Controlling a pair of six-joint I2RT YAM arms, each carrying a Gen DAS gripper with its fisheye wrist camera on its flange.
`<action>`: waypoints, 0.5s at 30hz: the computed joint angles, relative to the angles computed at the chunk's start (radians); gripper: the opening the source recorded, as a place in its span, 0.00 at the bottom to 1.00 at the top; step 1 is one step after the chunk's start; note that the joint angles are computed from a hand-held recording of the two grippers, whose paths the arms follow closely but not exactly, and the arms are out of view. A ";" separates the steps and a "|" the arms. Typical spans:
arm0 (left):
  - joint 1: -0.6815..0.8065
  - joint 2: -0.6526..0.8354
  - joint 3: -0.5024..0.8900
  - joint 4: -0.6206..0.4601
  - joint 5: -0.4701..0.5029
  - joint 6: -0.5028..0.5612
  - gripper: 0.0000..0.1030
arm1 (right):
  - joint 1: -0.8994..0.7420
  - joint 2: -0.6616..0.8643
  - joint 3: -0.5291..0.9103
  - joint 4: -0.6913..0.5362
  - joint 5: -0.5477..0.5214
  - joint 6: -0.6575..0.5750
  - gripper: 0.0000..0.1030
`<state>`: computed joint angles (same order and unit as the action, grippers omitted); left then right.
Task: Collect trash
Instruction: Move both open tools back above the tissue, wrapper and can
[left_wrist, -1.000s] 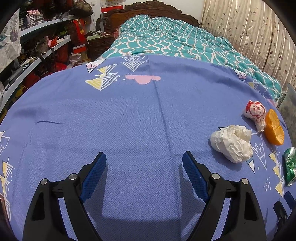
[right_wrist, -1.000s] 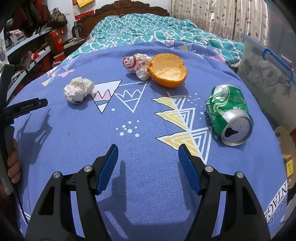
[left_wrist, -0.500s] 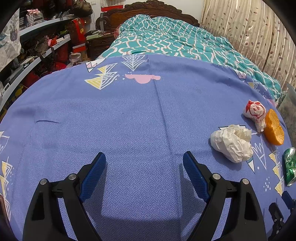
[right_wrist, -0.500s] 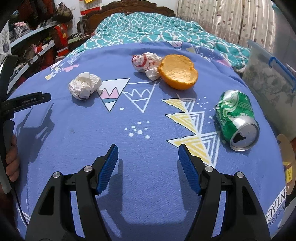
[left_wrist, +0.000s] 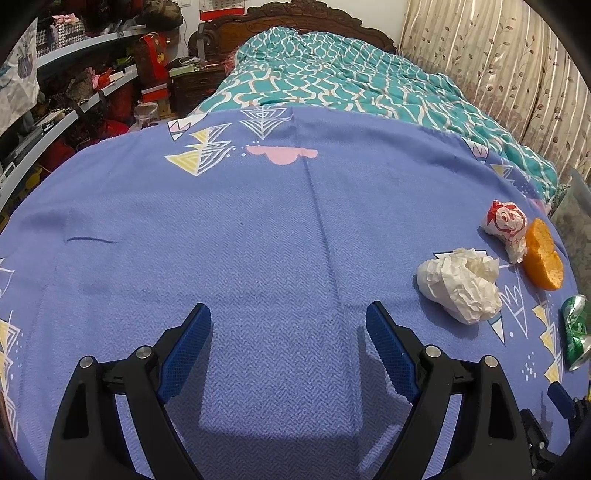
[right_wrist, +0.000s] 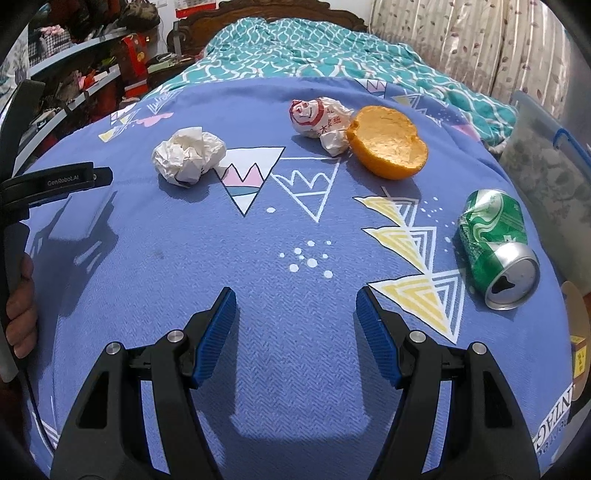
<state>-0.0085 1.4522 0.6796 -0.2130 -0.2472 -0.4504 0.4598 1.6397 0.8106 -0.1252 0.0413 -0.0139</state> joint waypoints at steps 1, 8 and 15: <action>0.000 -0.001 -0.001 0.000 0.001 0.000 0.80 | 0.002 0.003 0.002 0.000 0.001 0.000 0.67; -0.002 -0.002 -0.001 -0.001 0.000 -0.002 0.80 | 0.006 0.023 0.013 0.000 0.001 0.002 0.67; -0.008 -0.009 -0.004 0.004 0.004 0.001 0.81 | 0.004 0.027 0.013 0.004 -0.004 0.004 0.67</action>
